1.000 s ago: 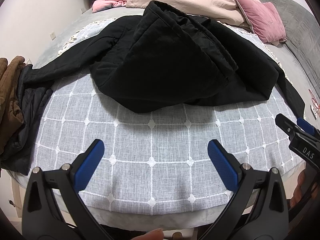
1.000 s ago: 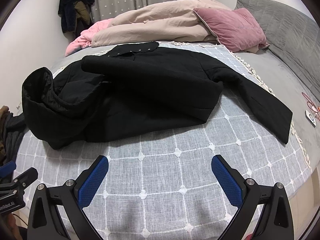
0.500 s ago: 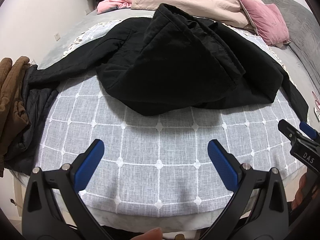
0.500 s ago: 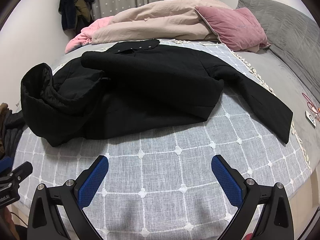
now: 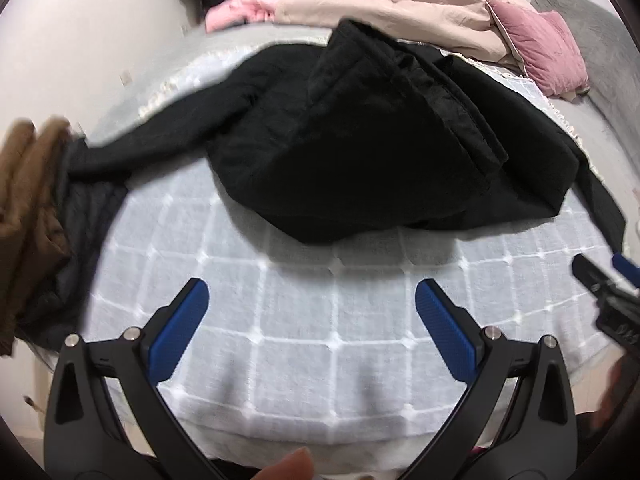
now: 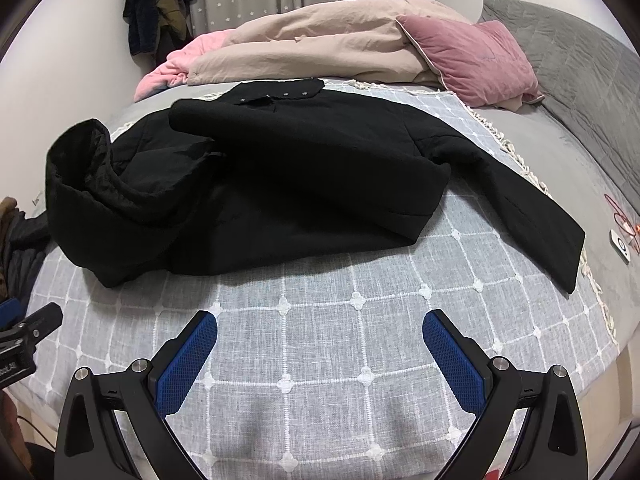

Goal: Fold large clothes
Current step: 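Grasp the black jacket hem with the left tool while the right tool grasps the hem too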

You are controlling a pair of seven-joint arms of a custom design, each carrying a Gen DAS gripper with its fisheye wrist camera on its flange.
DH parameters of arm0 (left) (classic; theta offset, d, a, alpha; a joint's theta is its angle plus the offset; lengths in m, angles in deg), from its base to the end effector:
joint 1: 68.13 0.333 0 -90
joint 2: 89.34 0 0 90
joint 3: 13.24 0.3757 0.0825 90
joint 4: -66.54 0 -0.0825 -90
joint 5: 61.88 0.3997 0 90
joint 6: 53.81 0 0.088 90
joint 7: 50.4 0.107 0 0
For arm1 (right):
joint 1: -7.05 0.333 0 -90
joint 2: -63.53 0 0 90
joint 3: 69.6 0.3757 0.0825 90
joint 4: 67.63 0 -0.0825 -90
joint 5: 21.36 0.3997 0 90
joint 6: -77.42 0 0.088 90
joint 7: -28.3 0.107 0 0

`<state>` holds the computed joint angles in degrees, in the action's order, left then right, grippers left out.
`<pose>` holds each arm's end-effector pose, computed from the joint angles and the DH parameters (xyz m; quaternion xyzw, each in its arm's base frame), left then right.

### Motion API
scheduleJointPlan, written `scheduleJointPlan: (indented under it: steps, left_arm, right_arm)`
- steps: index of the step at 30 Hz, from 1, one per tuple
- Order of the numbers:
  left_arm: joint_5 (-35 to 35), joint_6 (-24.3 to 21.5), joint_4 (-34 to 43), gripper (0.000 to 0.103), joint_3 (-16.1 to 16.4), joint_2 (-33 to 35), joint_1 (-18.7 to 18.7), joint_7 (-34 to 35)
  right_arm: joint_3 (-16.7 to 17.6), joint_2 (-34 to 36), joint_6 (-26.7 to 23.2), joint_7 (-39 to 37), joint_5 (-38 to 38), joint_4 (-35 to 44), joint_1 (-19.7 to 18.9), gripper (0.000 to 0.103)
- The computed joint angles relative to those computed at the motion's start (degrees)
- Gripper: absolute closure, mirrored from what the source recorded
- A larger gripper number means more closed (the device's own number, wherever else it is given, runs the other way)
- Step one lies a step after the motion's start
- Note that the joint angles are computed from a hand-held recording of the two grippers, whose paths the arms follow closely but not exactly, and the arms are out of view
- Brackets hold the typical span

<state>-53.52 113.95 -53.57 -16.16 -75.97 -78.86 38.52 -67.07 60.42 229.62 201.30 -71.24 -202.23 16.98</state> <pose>0.6265 -0.1596 0.4252 -0.5485 0.7820 -0.2146 0.2038 0.5125 0.1353 0.4331 -0.4777 0.8228 -0.2535 0.1748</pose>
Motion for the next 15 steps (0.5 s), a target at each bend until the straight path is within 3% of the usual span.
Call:
scheduleJointPlan:
  steps: [1,3,8,12,14,15]
  left_arm:
    - [1.4,1.1,0.0,0.000,0.8,0.0,-0.6,-0.4]
    - [-0.7,-0.4,1.6,0.000,-0.8,0.0,0.8,2.0]
    - [-23.8,-3.5,7.1,0.000,-12.0,0.0,10.5,21.0]
    - [-32.5,-8.9,15.0,0.000,-12.7,4.1,10.7,24.9]
    - [-35.1,-7.0,15.9,0.003,-12.3,5.7,10.1,25.7]
    - [-39.3,-3.4,15.1,0.005,-14.0,6.4,11.1,28.1]
  right_arm:
    - [-0.3,-0.2,1.1,-1.3,0.9,-0.1,-0.1,0.000]
    - [-0.6,-0.5,1.2,-4.3,3.6,0.4,-0.3,0.000]
    - [-0.5,-0.8,-2.8,-7.5,3.9,5.2,-1.1,0.000]
    - [-1.0,0.7,-1.6,-10.6,4.2,9.2,-1.5,0.000]
    - [-1.6,2.2,1.9,-11.0,3.7,10.4,-2.0,0.000]
    - [-1.9,3.0,3.3,-10.1,3.1,10.6,-2.2,0.000]
